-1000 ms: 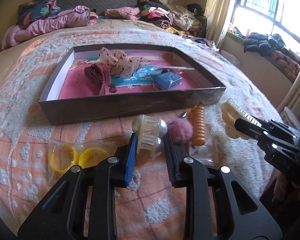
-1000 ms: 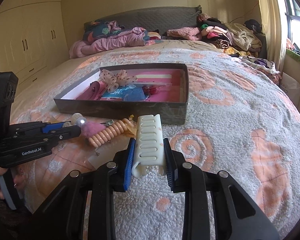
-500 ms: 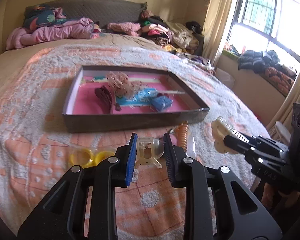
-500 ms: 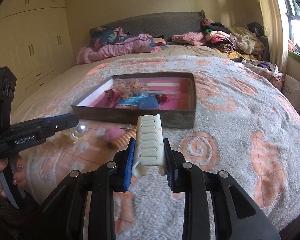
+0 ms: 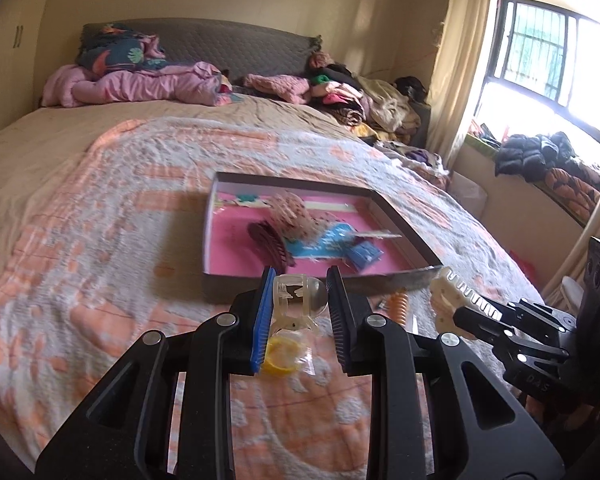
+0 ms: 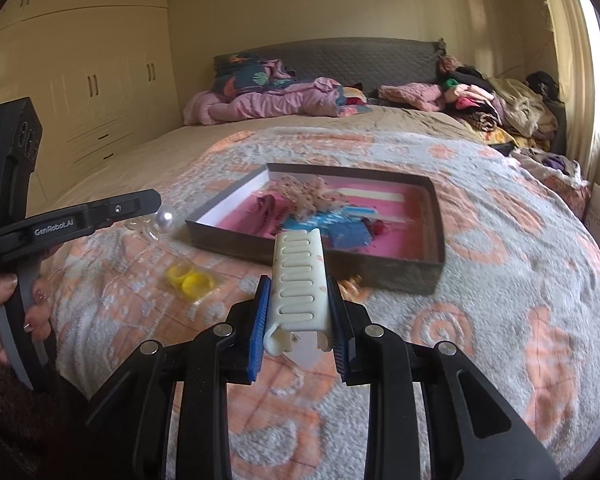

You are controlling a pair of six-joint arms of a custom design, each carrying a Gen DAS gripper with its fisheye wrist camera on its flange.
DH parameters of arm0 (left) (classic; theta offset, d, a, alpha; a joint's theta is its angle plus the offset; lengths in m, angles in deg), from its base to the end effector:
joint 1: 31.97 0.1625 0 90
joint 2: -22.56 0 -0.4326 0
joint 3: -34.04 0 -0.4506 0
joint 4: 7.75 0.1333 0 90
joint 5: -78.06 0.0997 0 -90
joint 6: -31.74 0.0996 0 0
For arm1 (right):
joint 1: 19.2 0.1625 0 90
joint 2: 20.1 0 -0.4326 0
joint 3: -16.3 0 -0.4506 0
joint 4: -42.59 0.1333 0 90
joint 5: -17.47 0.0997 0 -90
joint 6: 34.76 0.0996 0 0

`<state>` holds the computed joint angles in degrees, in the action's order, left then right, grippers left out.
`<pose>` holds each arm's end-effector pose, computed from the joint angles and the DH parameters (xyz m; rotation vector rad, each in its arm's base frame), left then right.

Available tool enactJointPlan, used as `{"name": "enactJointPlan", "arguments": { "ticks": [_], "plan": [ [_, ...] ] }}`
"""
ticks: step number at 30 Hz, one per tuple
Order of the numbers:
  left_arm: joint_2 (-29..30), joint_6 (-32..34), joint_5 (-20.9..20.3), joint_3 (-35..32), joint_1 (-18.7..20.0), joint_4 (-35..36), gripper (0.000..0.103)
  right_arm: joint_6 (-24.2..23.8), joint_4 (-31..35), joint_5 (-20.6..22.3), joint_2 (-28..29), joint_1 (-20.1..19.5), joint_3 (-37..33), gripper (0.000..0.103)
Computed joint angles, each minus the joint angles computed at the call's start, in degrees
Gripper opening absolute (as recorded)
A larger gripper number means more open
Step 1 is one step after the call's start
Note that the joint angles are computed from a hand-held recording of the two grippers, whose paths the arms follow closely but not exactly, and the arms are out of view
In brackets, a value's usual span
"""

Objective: Organize jewelry
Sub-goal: 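Carry the comb clip and pearl clip over the tray with both tools, then lower both clips into the tray and open both tools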

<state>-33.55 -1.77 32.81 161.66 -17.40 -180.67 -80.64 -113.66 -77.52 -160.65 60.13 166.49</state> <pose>-0.4287 -0.3216 0.0447 0.8463 2.5141 -1.0418 0.0766 -0.2667 0.3906 0.6680 -2.2901 1.0819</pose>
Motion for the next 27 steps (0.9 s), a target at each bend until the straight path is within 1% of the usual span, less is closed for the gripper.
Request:
{"name": "enactJointPlan", "arguments": {
  "ticks": [3, 10, 16, 22, 27],
  "plan": [
    [-0.78, 0.11, 1.19, 0.21, 0.56, 0.36, 0.019, 0.38, -2.05, -1.4, 3.35, 2.81, -0.79, 0.026],
    [-1.77, 1.28, 2.28, 0.0, 2.41, 0.28, 0.019, 0.99, -5.81, -2.73, 10.19, 6.85, -3.0, 0.026],
    [-1.46, 2.69, 1.65, -0.92, 4.19, -0.97, 0.019, 1.19, -9.83, -4.02, 15.41, 8.72, -4.7, 0.026],
    [0.5, 5.43, 1.18, -3.5, 6.17, -1.42, 0.019, 1.49, -13.07, -4.99, 19.62, 9.0, -6.53, 0.026],
    [2.24, 7.19, 0.08, -5.54, 7.42, -1.35, 0.019, 1.51, -15.38, -5.45, 21.93, 8.06, -7.75, 0.026]
  ]
}}
